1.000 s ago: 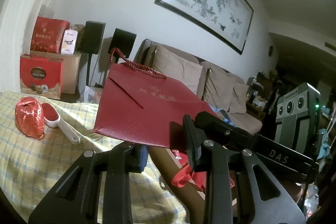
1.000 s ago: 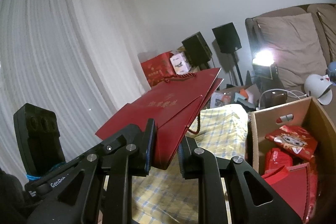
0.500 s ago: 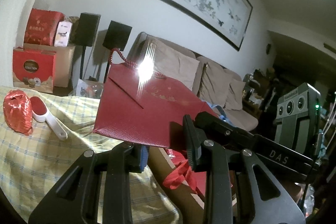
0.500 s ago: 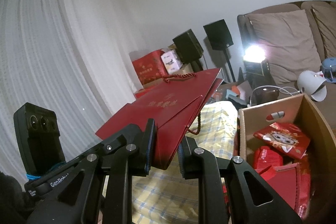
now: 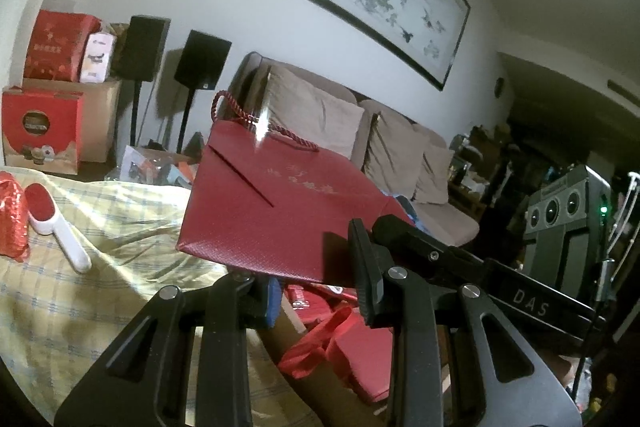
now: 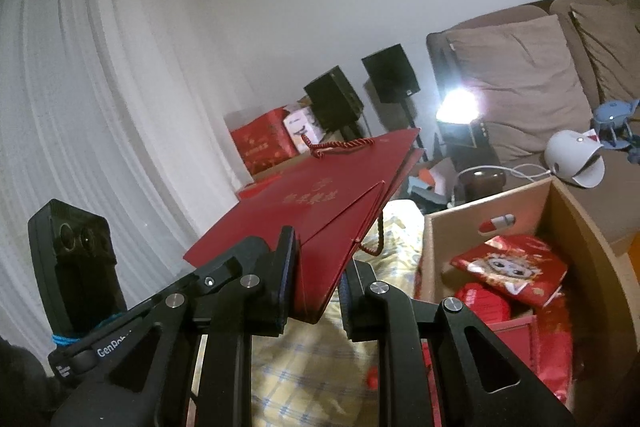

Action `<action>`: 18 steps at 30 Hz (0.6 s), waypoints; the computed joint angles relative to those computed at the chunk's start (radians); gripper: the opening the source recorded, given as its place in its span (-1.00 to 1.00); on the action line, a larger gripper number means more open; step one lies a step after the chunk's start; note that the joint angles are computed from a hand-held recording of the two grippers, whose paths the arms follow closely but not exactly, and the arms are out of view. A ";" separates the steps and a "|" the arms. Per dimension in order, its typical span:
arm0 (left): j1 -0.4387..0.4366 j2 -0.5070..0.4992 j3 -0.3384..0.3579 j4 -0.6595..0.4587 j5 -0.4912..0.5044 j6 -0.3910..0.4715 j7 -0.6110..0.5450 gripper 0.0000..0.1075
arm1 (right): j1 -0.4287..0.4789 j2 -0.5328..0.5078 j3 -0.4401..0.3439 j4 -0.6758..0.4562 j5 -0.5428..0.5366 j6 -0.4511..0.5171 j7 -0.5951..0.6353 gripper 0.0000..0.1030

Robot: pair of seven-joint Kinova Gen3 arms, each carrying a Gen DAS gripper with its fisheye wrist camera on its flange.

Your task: Organize objects

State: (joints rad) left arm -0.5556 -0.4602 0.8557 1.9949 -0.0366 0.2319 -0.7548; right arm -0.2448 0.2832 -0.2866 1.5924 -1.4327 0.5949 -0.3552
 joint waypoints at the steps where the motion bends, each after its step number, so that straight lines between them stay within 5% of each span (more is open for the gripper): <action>1: -0.005 0.006 0.007 -0.004 -0.001 0.001 -0.001 -0.48 | 0.002 0.002 0.002 -0.002 0.001 0.001 -0.003 -0.64; 18: -0.083 0.142 0.151 -0.090 -0.066 0.003 0.023 -0.48 | 0.050 0.016 0.008 -0.020 0.056 -0.010 -0.086 -0.63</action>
